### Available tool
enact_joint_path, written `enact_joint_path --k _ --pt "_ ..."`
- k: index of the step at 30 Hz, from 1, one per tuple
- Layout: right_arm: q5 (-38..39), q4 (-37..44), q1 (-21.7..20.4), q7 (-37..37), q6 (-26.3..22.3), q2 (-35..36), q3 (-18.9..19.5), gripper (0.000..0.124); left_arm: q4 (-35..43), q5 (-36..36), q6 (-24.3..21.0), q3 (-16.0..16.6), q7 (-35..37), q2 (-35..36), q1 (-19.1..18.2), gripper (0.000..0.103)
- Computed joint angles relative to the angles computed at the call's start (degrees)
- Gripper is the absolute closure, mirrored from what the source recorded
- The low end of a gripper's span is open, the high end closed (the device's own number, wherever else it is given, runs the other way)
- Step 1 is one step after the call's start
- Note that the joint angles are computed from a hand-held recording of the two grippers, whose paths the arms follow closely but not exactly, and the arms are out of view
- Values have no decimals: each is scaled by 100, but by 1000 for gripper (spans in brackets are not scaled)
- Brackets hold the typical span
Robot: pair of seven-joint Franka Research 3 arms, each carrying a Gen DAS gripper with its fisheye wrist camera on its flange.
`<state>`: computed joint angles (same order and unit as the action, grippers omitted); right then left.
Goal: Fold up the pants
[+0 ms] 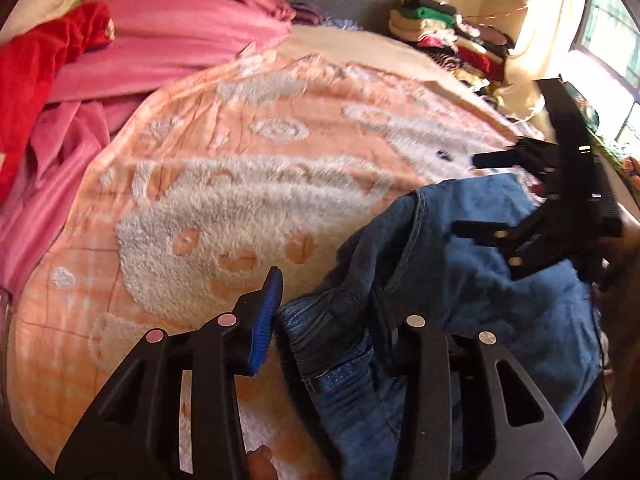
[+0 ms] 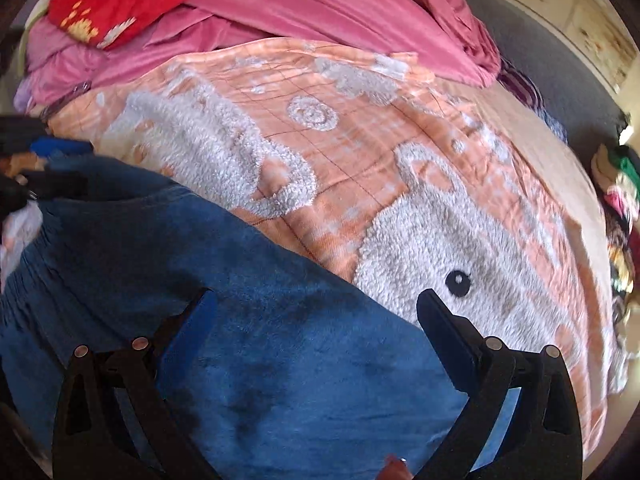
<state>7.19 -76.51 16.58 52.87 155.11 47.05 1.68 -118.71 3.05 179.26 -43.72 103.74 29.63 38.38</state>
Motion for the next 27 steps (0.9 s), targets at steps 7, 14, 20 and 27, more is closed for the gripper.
enact_joint_path --k 7,14,20,27 --pt "76 11 -208 -1104 -51 -38 407 45 -449 374 299 -459 -47 -333 394 71" --pt "736 -888 -402 -1812 163 -560 762 104 -543 702 488 481 -631 -589 -402 71" --pt "2206 -2506 -1180 -2644 1215 -1590 1689 105 -880 1095 798 614 -1068 -802 -388 71" --pt "4705 -4043 -2222 -4304 1705 -2731 2950 105 -1660 1879 1332 -465 -1689 -1114 817 71"
